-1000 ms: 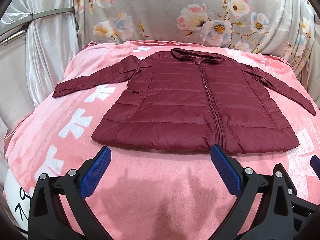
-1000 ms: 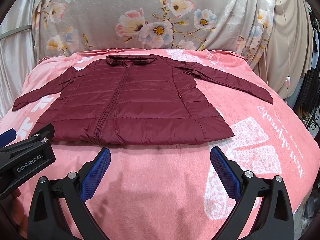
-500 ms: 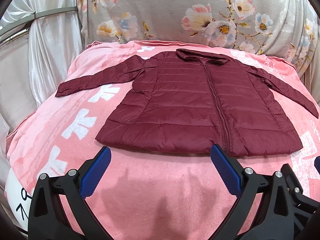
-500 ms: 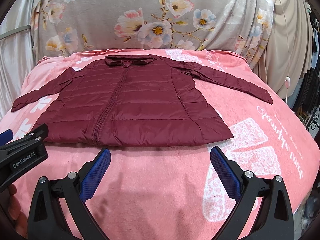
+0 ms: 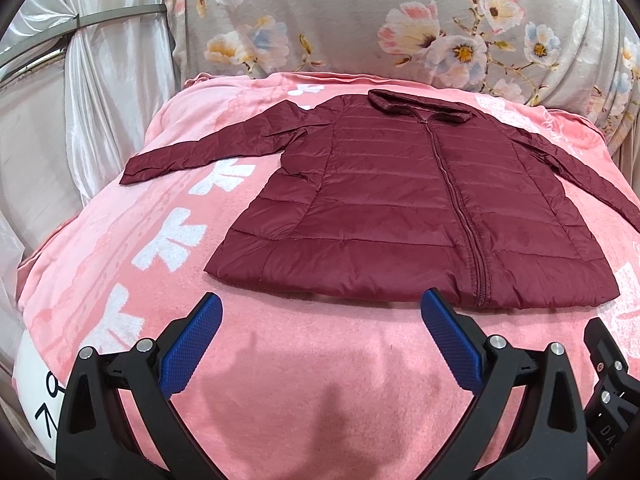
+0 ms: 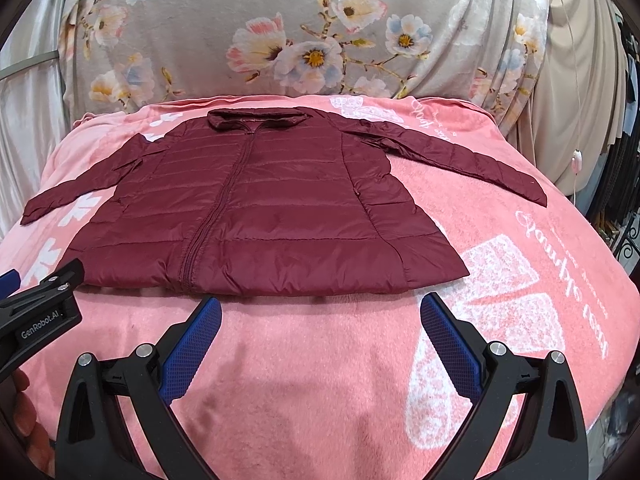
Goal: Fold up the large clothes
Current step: 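Reach the right tool to the jacket sleeve cuff and grasp it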
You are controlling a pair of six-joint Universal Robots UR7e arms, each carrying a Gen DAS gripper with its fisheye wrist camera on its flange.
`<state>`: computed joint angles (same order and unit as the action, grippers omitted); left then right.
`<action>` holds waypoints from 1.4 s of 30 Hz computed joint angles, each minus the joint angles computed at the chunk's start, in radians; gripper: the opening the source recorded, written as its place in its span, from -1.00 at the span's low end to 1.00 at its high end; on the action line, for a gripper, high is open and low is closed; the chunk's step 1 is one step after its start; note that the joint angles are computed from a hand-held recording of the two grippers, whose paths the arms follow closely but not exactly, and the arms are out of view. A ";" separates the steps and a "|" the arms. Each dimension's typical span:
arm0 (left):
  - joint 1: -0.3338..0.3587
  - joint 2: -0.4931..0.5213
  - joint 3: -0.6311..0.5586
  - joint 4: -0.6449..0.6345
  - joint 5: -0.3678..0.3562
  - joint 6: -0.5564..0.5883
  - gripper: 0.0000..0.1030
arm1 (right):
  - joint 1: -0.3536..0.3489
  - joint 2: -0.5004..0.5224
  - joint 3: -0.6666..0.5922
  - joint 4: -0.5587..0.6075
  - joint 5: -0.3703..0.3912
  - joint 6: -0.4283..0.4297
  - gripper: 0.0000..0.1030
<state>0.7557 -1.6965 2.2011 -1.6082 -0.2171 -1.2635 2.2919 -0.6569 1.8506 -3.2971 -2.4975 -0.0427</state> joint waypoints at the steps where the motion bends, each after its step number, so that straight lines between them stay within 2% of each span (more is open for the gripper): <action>1: 0.002 0.002 -0.004 0.006 0.002 -0.004 0.89 | -0.003 0.001 -0.003 0.001 0.001 -0.001 0.90; 5: 0.013 0.008 -0.004 -0.036 0.007 0.031 0.89 | -0.025 0.001 -0.015 0.001 0.010 -0.019 0.90; 8: 0.039 0.008 0.005 -0.206 -0.005 0.168 0.90 | -0.060 -0.021 -0.020 0.001 0.031 -0.026 0.90; 14: 0.103 0.038 -0.023 -0.394 0.021 0.319 0.90 | -0.179 -0.086 -0.051 -0.085 0.075 -0.089 0.90; 18: 0.145 0.080 -0.044 -0.612 0.029 0.480 0.90 | -0.280 -0.115 -0.100 -0.178 0.137 -0.152 0.90; 24: 0.195 0.178 -0.090 -0.973 0.050 0.755 0.91 | -0.416 -0.130 -0.205 -0.205 0.204 -0.159 0.90; 26: 0.210 0.215 -0.110 -1.090 0.055 0.845 0.91 | -0.456 -0.131 -0.232 -0.203 0.224 -0.137 0.90; 29: 0.235 0.261 -0.145 -1.218 0.050 0.946 0.91 | -0.527 -0.142 -0.278 -0.150 0.266 -0.027 0.90; 33: 0.268 0.290 -0.188 -1.243 0.014 0.953 0.91 | -0.603 -0.159 -0.311 -0.064 0.300 0.174 0.90; 37: 0.289 0.313 -0.213 -1.271 -0.011 0.971 0.91 | -0.649 -0.157 -0.338 -0.005 0.310 0.295 0.90; 42: 0.309 0.347 -0.242 -1.292 -0.002 1.008 0.91 | -0.655 -0.109 -0.418 -0.022 0.277 0.269 0.85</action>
